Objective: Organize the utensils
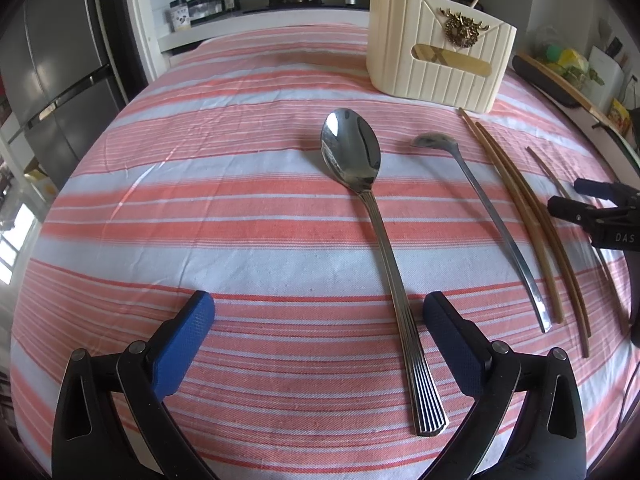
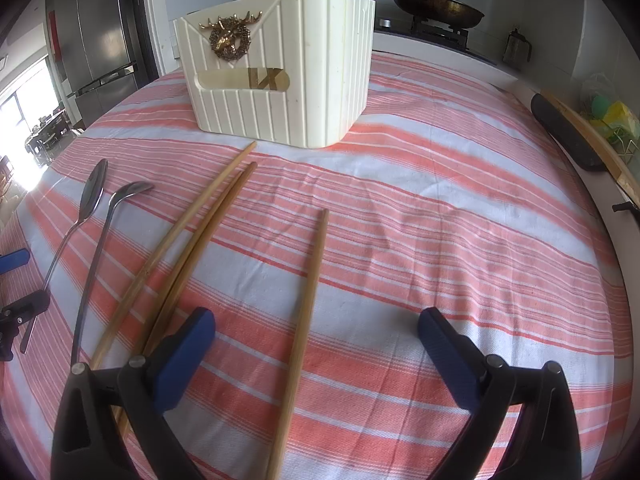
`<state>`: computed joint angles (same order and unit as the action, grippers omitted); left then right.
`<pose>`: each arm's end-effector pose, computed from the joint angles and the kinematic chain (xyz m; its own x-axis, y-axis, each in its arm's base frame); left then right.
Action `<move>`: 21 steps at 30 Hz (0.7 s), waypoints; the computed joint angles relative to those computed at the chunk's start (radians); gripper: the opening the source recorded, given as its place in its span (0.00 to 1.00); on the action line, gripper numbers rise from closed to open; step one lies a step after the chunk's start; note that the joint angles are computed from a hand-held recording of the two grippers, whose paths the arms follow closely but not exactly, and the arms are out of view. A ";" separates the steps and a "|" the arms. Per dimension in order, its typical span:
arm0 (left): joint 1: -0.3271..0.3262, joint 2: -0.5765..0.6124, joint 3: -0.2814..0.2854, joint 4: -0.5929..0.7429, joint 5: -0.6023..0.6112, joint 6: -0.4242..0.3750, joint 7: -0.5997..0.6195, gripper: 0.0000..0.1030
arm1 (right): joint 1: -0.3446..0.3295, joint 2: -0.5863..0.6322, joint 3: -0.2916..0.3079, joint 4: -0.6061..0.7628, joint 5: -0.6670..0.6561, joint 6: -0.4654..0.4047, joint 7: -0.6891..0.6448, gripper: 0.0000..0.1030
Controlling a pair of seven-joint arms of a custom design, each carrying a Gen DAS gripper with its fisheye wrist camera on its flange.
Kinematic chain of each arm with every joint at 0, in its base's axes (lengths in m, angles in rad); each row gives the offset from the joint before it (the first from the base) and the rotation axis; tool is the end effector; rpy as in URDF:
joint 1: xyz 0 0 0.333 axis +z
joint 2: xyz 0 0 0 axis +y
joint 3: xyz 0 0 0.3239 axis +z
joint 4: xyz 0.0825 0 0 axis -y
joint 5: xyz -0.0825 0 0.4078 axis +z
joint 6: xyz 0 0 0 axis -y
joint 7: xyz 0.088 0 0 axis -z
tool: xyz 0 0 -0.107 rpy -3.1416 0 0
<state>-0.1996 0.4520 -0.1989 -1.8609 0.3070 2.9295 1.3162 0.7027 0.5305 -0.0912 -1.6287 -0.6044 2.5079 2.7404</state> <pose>0.6469 -0.2775 0.3420 -0.3694 -0.9293 0.0079 -0.7512 0.2936 -0.5912 0.5966 0.4354 0.3424 -0.1088 -0.9940 0.0124 -0.8313 0.0841 -0.5495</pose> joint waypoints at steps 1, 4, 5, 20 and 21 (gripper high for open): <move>0.000 0.000 0.000 0.000 0.000 0.000 0.000 1.00 | -0.001 -0.001 -0.001 -0.004 -0.001 0.003 0.001 1.00; 0.004 0.001 -0.005 0.000 -0.004 0.000 0.004 1.00 | 0.000 -0.001 -0.001 -0.002 0.000 0.002 0.000 1.00; 0.003 0.000 -0.004 -0.001 -0.004 0.001 0.003 1.00 | 0.000 -0.001 -0.001 -0.003 0.000 0.002 0.000 1.00; 0.054 0.006 -0.063 0.013 -0.051 -0.035 0.094 1.00 | 0.000 -0.002 -0.001 -0.004 0.000 0.003 0.000 1.00; 0.073 0.008 -0.085 0.021 -0.071 -0.057 0.132 0.99 | 0.000 -0.001 0.000 -0.001 0.001 0.000 -0.001 1.00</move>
<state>-0.1268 0.4602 -0.2836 -1.8398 0.2358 2.8720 1.4485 0.7029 0.5295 -0.0913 -1.6296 -0.6033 2.5082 2.7395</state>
